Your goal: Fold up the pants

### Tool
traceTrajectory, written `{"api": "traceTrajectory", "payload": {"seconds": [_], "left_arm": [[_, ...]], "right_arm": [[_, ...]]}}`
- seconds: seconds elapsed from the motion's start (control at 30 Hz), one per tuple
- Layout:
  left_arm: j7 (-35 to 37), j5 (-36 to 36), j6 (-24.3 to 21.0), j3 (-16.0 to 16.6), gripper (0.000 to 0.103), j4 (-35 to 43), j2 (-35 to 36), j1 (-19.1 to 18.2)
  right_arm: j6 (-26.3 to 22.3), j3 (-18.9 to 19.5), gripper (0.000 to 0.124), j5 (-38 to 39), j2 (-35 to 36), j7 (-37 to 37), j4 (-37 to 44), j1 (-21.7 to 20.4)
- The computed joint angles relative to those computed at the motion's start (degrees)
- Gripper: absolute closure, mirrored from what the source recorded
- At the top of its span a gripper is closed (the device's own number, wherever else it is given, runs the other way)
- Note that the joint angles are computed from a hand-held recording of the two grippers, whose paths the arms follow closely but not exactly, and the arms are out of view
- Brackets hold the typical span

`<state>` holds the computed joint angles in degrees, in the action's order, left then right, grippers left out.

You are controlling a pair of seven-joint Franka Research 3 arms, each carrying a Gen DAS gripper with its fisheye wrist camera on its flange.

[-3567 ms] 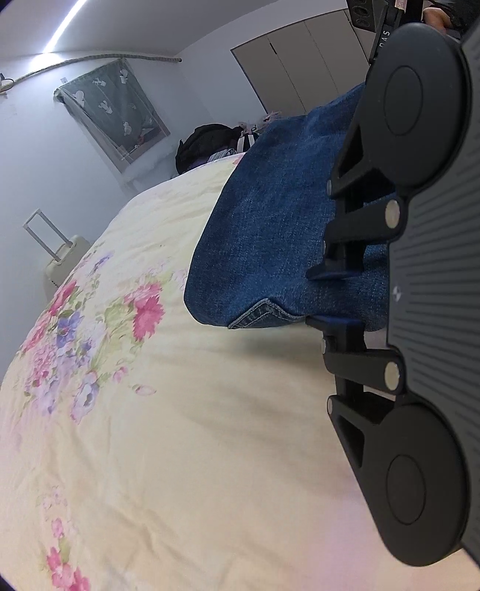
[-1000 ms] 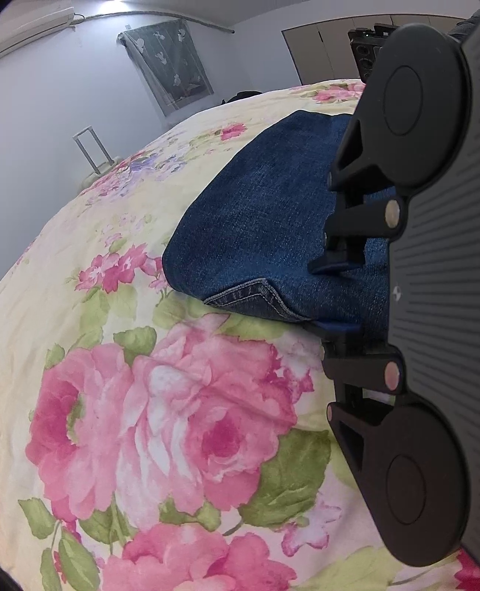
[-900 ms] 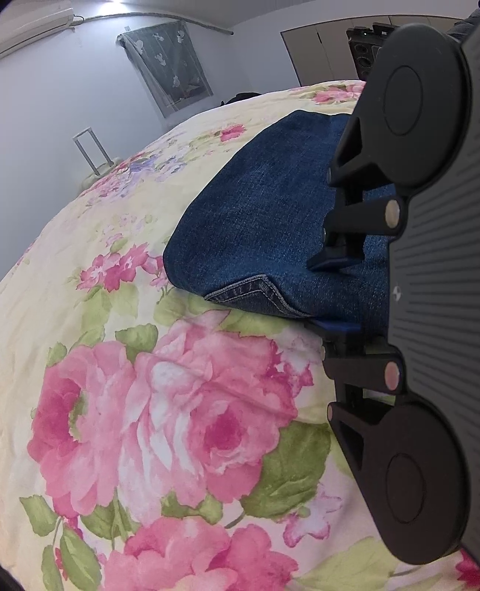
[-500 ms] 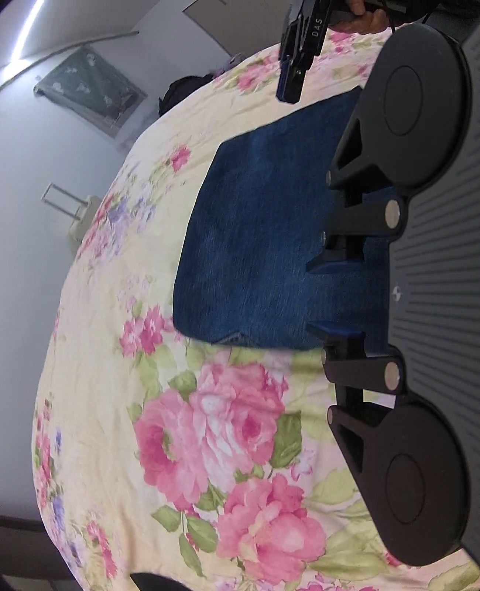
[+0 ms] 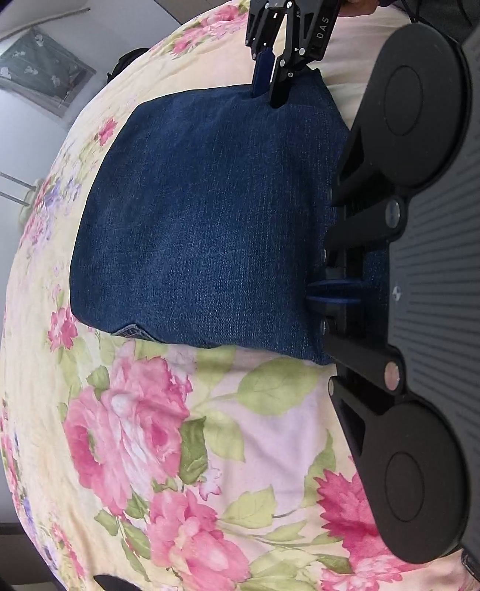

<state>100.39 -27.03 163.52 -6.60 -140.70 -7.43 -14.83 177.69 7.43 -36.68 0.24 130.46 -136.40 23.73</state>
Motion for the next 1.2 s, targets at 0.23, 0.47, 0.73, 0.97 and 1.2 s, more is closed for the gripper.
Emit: {"api": "traceTrajectory", "payload": {"seconds": [0.23, 0.47, 0.73, 0.97, 1.2], "left_arm": [[-15.99, 19.35, 0.58, -4.38, 0.079, -1.25, -6.65, 3.98], [-41.32, 42.12, -5.1, -16.44, 0.058, -0.04, -20.91, 13.61], [-53.95, 48.47, -20.68, -19.98, 0.019, 5.21, -31.32, 10.28], [-62.12, 53.37, -29.12, -22.08, 0.013, 5.84, -35.71, 5.42], [-66.6, 53.47, -35.57, -21.07, 0.012, 3.41, -36.06, -3.19]], "right_arm": [[-7.4, 1.6, 0.095, 14.5, -1.69, -11.47, 2.48, 1.26], [-12.68, 7.33, 0.058, 7.46, -12.84, -0.61, 3.21, -2.36], [-17.29, 14.35, 0.043, 13.63, -28.03, 2.69, 0.59, -6.7], [-23.61, 21.03, 0.042, 18.76, -42.57, 5.65, -3.02, -10.08], [-29.2, 25.6, 0.042, 23.84, -53.51, 9.29, -8.93, -7.69]]}}
